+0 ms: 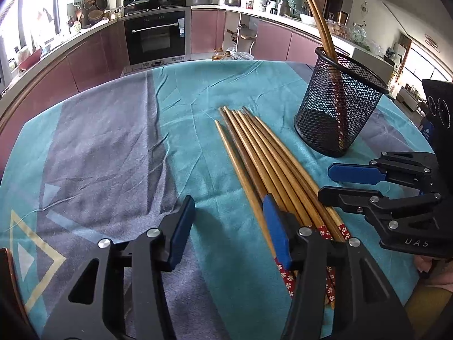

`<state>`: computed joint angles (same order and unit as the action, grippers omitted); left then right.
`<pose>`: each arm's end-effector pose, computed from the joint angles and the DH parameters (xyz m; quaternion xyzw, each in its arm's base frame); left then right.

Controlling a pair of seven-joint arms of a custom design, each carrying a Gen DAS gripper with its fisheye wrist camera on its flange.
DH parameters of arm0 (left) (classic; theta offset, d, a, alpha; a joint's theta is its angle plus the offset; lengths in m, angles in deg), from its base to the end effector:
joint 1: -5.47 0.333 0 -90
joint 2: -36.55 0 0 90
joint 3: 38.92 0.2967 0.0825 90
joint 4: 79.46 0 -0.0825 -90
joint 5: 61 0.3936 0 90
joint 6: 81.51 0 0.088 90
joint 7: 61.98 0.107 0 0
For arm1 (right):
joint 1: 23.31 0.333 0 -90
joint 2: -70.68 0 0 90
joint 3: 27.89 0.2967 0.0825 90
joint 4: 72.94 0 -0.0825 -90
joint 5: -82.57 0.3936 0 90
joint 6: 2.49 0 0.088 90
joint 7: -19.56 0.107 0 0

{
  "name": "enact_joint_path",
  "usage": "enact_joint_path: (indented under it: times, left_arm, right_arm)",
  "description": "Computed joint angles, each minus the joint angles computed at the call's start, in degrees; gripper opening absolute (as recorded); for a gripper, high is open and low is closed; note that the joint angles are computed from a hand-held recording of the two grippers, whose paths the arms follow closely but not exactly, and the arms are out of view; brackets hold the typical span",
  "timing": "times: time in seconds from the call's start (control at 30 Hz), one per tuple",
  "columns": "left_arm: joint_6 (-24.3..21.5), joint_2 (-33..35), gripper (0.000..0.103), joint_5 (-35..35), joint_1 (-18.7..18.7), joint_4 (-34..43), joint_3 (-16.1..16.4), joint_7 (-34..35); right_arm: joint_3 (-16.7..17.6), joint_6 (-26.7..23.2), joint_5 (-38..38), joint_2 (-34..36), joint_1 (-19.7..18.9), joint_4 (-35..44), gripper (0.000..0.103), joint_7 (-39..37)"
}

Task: Organize utensils
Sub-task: 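Open the right gripper and withdraw it toward the chopstick row, then close the right gripper on another chopstick from the row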

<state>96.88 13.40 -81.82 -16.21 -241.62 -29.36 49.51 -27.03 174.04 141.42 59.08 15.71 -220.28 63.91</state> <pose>0.4083 -0.0605 0.3606 -0.5898 0.7338 -0.2832 0.1829 0.4002 0.2436 0.3652 -0.7985 0.4805 -0.0932 0.3505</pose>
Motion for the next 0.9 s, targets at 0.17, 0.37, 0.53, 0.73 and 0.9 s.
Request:
enact_joint_path:
  times: [0.17,0.37,0.53,0.73,0.9]
  left_arm:
    - [-0.04,0.75,0.047,3.28,5.19,-0.02,-5.44,-2.94]
    - [0.19,2.41,0.044,3.47,3.28,1.43,-3.14,-3.09]
    - [0.15,4.04,0.031,3.32,3.59,2.97,-3.69,-3.54]
    - [0.37,3.59,0.013,0.25,0.88,2.87,-1.33,-3.05]
    - [1.24,1.54,0.008,-1.71,-0.63,1.40,0.31,-3.07]
  right_arm:
    - [0.55,-0.07,-2.38,-0.09,-0.84,-0.41,0.029,2.20]
    - [2.12,1.03,-10.62,1.41,-2.64,0.05,0.024,9.58]
    - [0.71,1.83,-11.58,2.59,-1.42,0.91,0.016,11.18]
    - [-1.88,0.80,-1.40,2.36,1.10,1.86,0.008,3.86]
    - [-1.25,0.25,8.54,1.32,0.23,2.24,0.006,-3.44]
